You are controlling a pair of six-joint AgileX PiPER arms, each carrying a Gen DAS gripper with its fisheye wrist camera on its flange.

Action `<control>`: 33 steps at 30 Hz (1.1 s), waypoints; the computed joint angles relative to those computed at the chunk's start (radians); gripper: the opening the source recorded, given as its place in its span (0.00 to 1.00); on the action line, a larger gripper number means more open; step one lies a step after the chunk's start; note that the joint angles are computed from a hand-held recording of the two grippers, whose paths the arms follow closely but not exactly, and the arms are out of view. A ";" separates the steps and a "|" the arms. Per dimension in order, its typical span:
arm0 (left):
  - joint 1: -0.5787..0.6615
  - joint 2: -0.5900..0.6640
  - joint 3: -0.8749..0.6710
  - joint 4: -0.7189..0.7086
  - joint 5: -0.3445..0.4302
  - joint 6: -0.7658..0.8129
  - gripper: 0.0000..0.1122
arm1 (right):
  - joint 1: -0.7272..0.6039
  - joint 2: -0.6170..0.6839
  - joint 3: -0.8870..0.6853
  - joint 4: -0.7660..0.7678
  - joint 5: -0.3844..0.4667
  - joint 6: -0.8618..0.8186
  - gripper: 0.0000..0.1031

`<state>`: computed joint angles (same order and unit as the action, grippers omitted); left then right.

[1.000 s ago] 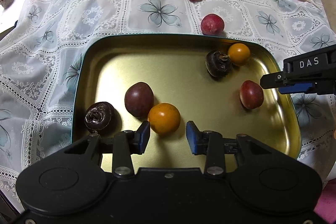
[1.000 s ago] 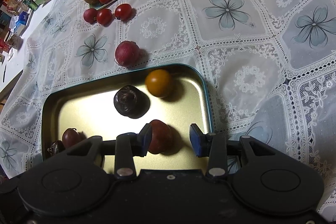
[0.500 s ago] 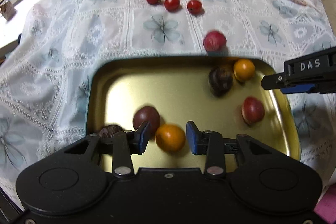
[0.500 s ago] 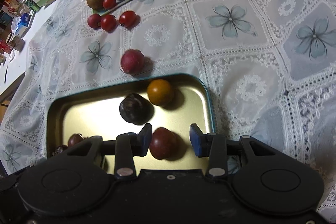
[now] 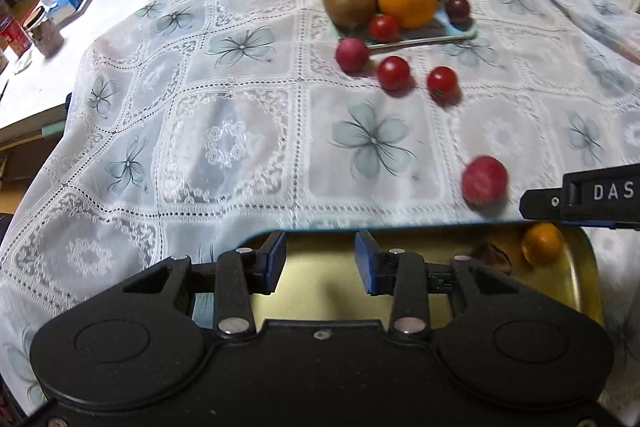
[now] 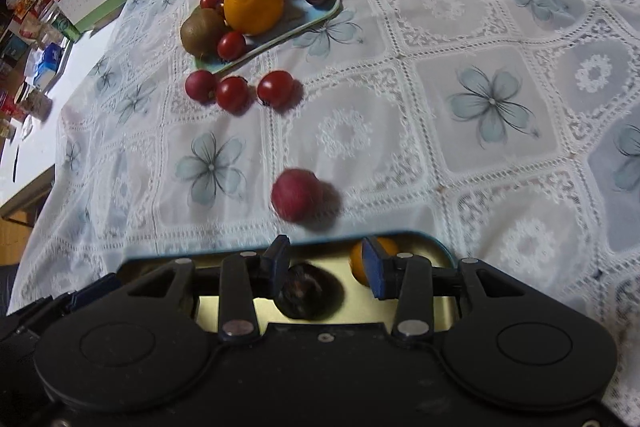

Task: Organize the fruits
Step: 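Reach the right gripper to the red plum and close on it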

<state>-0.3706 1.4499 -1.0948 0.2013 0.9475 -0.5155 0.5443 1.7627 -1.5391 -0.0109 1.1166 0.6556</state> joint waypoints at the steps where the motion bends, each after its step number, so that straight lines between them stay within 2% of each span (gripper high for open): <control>1: 0.007 0.016 -0.003 0.005 -0.007 -0.003 0.41 | -0.001 0.022 -0.019 0.000 0.001 -0.002 0.41; 8: 0.042 0.098 -0.033 0.027 -0.024 -0.024 0.43 | -0.007 0.125 -0.112 0.000 -0.005 0.006 0.42; 22: 0.111 0.153 -0.073 -0.010 -0.053 0.006 0.43 | 0.015 0.250 -0.231 -0.017 0.036 0.017 0.44; 27: 0.116 0.182 -0.098 0.004 -0.056 0.007 0.43 | 0.034 0.287 -0.237 -0.039 0.042 0.020 0.45; 33: 0.129 0.236 -0.174 -0.013 -0.056 0.040 0.43 | 0.081 0.277 -0.212 -0.128 0.025 0.055 0.40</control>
<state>-0.2415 1.6859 -1.2683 0.1882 0.8920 -0.4753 0.6248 2.0400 -1.7514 -0.1390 1.1420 0.7106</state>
